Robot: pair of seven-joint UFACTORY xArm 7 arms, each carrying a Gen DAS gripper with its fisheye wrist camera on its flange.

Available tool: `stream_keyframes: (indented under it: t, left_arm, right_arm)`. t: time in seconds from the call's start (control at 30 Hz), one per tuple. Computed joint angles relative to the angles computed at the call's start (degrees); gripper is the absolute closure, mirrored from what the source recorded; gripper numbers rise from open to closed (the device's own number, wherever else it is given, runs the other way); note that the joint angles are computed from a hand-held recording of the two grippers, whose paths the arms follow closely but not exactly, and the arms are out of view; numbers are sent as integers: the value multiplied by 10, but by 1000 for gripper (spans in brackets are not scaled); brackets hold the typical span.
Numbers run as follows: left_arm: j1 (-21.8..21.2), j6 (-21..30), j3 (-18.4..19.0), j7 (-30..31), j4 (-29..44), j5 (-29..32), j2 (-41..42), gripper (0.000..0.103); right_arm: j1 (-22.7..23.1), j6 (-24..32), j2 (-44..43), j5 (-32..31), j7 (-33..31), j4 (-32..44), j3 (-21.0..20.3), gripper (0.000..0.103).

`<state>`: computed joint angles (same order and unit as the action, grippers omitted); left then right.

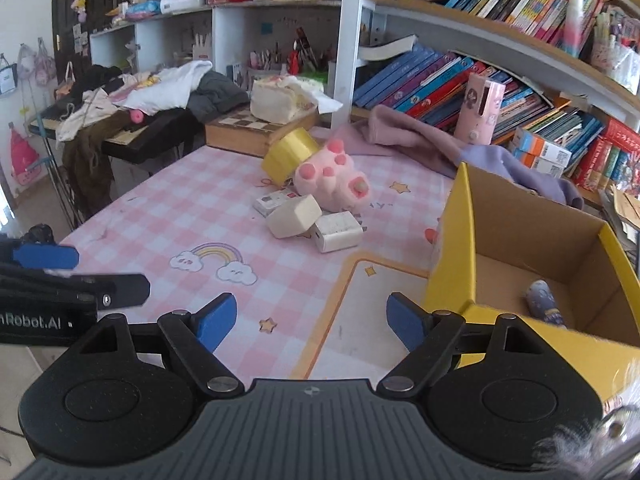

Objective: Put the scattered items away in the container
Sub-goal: 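Grasp the white cube with the left tool while the right tool grasps the white charger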

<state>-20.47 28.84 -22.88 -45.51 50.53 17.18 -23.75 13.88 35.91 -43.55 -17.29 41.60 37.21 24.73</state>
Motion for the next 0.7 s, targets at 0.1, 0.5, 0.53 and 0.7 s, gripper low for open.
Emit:
stream_keyframes:
  t: [0.1,0.5,0.53,0.7]
  left_arm:
    - [10,-10,4,4,27,11,37,17]
    - [-36,-47,73,122,171,-55,221,17]
    - [-41,-45,78,135,185,-69,237,17]
    - [-59,-27,96,186,258,-102,313,18]
  right_arm:
    - [-16,-24,37,-10,-4,11,-4,22]
    - [-59,-66,170,-75,16,73,-14,26]
    - [-55,-65,182,-75,14,79,-21,31]
    - [-44,-62,222,-86,17,97,-43,38]
